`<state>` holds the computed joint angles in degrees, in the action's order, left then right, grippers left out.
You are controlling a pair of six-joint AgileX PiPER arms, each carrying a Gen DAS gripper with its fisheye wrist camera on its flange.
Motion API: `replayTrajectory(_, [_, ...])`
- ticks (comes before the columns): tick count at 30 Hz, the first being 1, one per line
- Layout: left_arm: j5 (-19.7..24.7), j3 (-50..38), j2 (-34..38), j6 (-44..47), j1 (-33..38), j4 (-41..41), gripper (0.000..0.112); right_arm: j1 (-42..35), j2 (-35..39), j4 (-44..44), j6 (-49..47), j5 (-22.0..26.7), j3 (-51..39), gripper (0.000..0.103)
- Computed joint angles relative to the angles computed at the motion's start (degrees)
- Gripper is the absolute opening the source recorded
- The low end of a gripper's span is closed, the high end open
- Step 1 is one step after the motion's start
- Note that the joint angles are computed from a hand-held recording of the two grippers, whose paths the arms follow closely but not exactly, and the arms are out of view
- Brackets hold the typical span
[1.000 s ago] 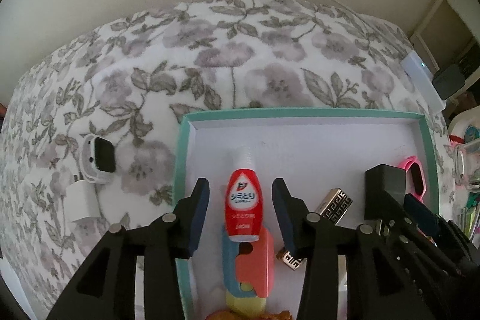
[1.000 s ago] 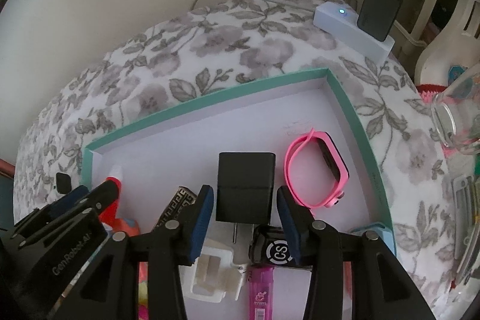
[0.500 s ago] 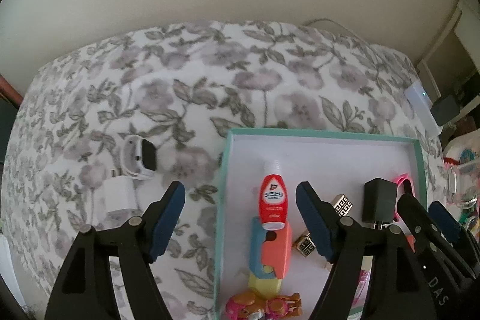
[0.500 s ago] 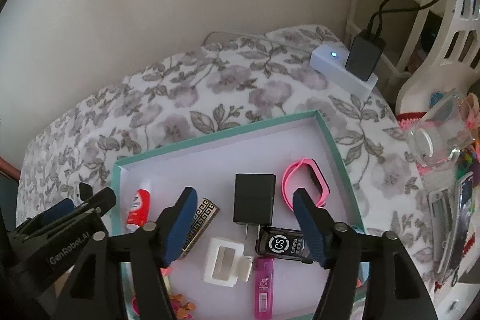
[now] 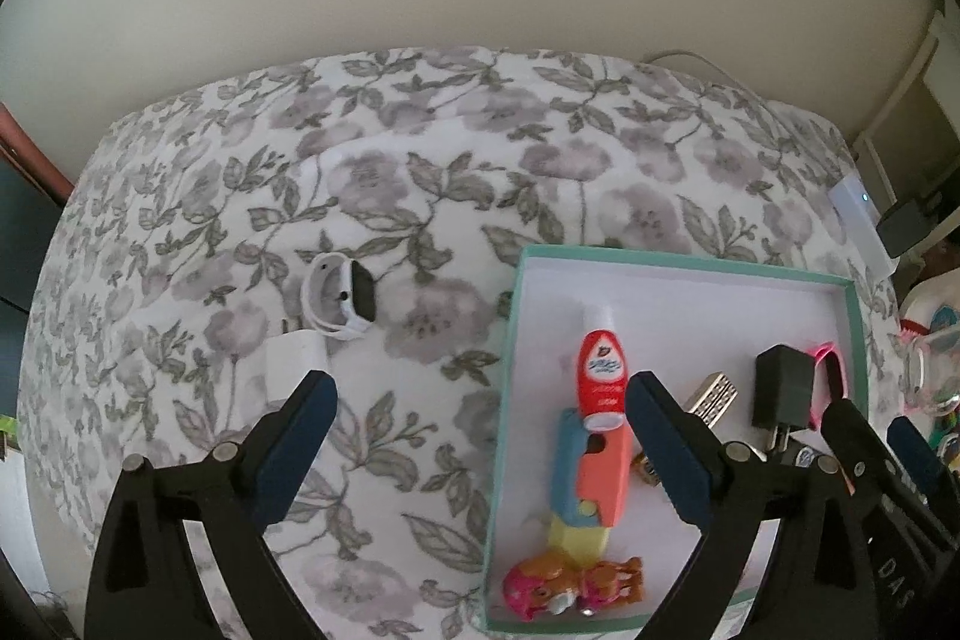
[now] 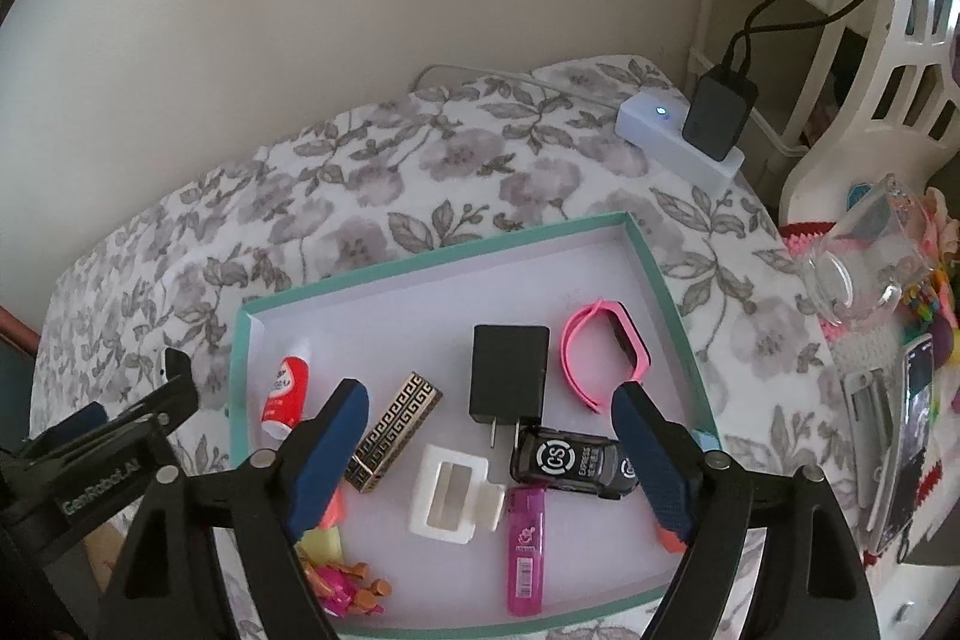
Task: Organize rigid objects
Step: 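Open both tools to drop the bottle and charger into the tray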
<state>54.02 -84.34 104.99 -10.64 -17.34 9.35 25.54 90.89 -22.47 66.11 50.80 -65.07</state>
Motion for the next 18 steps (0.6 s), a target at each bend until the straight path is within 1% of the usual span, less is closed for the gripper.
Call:
replayTrajectory(1, [-0.4,0.7,-0.5,-0.1,0.0,0.7,0.097,0.1,0.0,0.0,0.1,0.1,0.1,0.087])
replayTrajectory(4, [-1.1,2.5,-1.2,-0.8,0.2,2.5,0.097,0.5,0.1,0.2,0.4,0.2,0.2,0.103])
replayTrajectory(8, [-0.5,3.1,-0.9,0.3,2.2,-0.9,0.097,1.6,0.5,0.2,-0.2,0.7,-0.2,0.103])
replayTrajectory(18, [-0.1,2.8,-1.3,1.1,5.0,-3.2,0.098,2.6,2.5,0.3,-1.2,1.6,-1.6,0.103])
